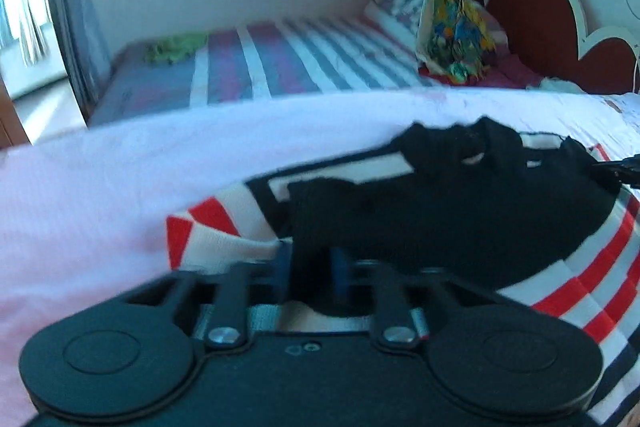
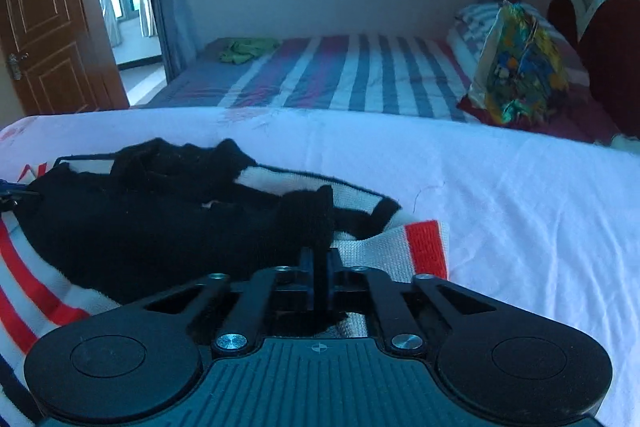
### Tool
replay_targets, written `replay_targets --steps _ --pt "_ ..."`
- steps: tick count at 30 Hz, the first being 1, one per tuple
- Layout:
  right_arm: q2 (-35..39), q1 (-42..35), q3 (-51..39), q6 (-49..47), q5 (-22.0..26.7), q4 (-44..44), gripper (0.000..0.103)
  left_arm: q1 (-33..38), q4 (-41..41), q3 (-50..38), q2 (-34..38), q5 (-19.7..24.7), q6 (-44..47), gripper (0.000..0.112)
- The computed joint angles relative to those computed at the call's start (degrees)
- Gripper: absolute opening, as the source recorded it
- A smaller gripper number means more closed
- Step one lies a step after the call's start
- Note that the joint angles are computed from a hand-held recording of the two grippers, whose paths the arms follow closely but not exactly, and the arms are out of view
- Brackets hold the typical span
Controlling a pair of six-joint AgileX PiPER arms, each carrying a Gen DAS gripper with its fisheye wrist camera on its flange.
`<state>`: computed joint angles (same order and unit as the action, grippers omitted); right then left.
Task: Fold small clothes
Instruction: 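Lower the hem onto the sweater and open both grippers, then raise both grippers away from the half-folded sweater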
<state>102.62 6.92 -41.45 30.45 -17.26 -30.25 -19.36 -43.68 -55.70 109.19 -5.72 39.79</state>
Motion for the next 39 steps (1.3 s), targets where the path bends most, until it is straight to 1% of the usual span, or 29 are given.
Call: replay_targets --steps 1,3,5,6,8,10,12,14,16,17,18,19,20,21,22,23,24,25,26,27,28,30,32,33,34,35,36,37,39 --pt "-0.31 -0.21 2.15 -5.33 -3.54 5.73 0.003 -0.71 3.88 1.56 -0.66 -3.1 -4.6 0.004" --pt "-1.65 -0.29 6.37 -11.98 -11.14 14.58 0.003 -1.33 11.81 5.31 -2.62 -9.98 -16.06 0.004" --pt "-1.69 0.1 7.76 -16.46 -15.57 20.65 0.003 -0.55 18.69 7.71 -3.07 -15.38 -25.07 0.004" --pt "-1.26 0.39 7.95 -17.55 -16.86 22.56 0.003 -0.42 19.02 7.94 -2.98 -17.01 -26.19 0.004" --pt "0.26 0.9 6.23 -18.51 -14.87 24.12 0.003 -0.14 14.71 5.22 -1.7 -14.58 -21.8 0.004" --pt "3.28 1.77 4.37 -20.91 -13.11 26.72 0.003 -0.54 4.76 0.6 1.37 -10.77 -10.44 0.004" --pt "6.23 1.81 1.7 -21.45 -9.33 28.0 0.003 -1.17 -5.57 -3.07 5.49 -8.99 1.02 0.004" --pt "8.29 1.69 1.89 -21.39 -11.47 28.99 0.003 -2.3 -12.47 -4.21 7.21 -10.88 7.54 0.004" --pt "7.84 2.01 2.02 -22.23 -10.84 30.22 0.003 -3.61 -18.87 -4.93 7.63 -12.57 14.28 0.004" --pt "7.38 2.3 2.47 -23.05 -10.46 30.39 0.003 -4.11 -20.43 -4.96 7.56 -13.04 16.26 0.004" --pt "6.94 1.78 2.24 -22.18 -9.45 29.0 0.004 -4.04 -20.98 -4.84 7.27 -12.87 16.86 0.009" --pt "6.02 1.69 2.13 -23.6 -8.12 29.91 0.009 -3.65 -21.2 -4.44 6.71 -12.77 16.55 0.03" --pt "4.9 1.94 2.68 -27.31 -8.35 33.02 0.036 -3.25 -20.73 -3.72 6.22 -13.96 13.95 0.048" --pt "2.8 3.08 4.97 -33.04 -10.88 37.9 0.066 -1.88 -18.0 -2.52 4.85 -13.15 9.06 0.07" --pt "0.24 4.49 7.91 -36.85 -14.41 40.49 0.066 -0.18 -13.37 -1.08 2.56 -10.49 3.34 0.071" --pt "-0.95 5.59 8.59 -38.37 -15.64 40.79 0.066 0.22 -9.37 1.14 -0.15 -10.13 -2.39 0.071" --pt "-2.89 6.96 9.45 -37.6 -14.58 39.68 0.062 -0.88 -5.66 3.18 -1.84 -11.98 -6.92 0.068" --pt "-3.53 8.33 9.53 -35.15 -14.16 37.31 0.056 -2.55 -3.14 4.44 -2.81 -13.27 -9.16 0.067" --pt "-3.49 9.9 8.39 -32.71 -11.93 35.39 0.045 -4.85 -2.9 4.45 -3.22 -13.61 -9.43 0.066" --pt "-2.68 12.27 6.18 -31.15 -8.46 35.69 0.043 -7.14 -4.13 3.48 -3.05 -13.01 -8.37 0.067" --pt "-1.4 14.73 3.98 -31.13 -6.04 37.56 0.043 -9.82 -7.13 1.52 -2.01 -11.99 -5.03 0.07" --pt "1.03 19.06 0.88 -33.25 -3.67 42.4 0.043 -14.12 -16.92 -2.59 1.45 -11.48 6.33 0.077" --pt "2.44 22.18 -0.93 -40.48 -1.79 50.52 0.044 -17.25 -24.99 -5.38 4.68 -11.99 16.41 0.077" --pt "2.99 22.78 -1.25 -46.2 -1.15 55.53 0.044 -18.14 -26.24 -5.53 5.6 -13.29 18.47 0.079" --pt "3.25 22.41 -0.56 -49.8 -1.88 58.38 0.044 -18.55 -26.1 -4.56 5.81 -14.88 18.24 0.08" --pt "2.44 21.35 1.74 -51.1 -3.55 59.55 0.044 -17.82 -24.19 -2.47 4.94 -15.26 15.71 0.08" --pt "1.58 18.88 4.26 -50.11 -5.14 58.7 0.043 -16.17 -20.07 0.39 3.56 -15.29 10.89 0.082" --pt "0.52 15.07 7.17 -46.82 -6.58 55.56 0.043 -14.79 -15.13 3.66 2.42 -16.59 5.16 0.084" --pt "-2.18 7.05 12.13 -36.07 -8.06 44.39 0.041 -10.72 -4.08 11.2 -0.53 -19.18 -6.29 0.084"
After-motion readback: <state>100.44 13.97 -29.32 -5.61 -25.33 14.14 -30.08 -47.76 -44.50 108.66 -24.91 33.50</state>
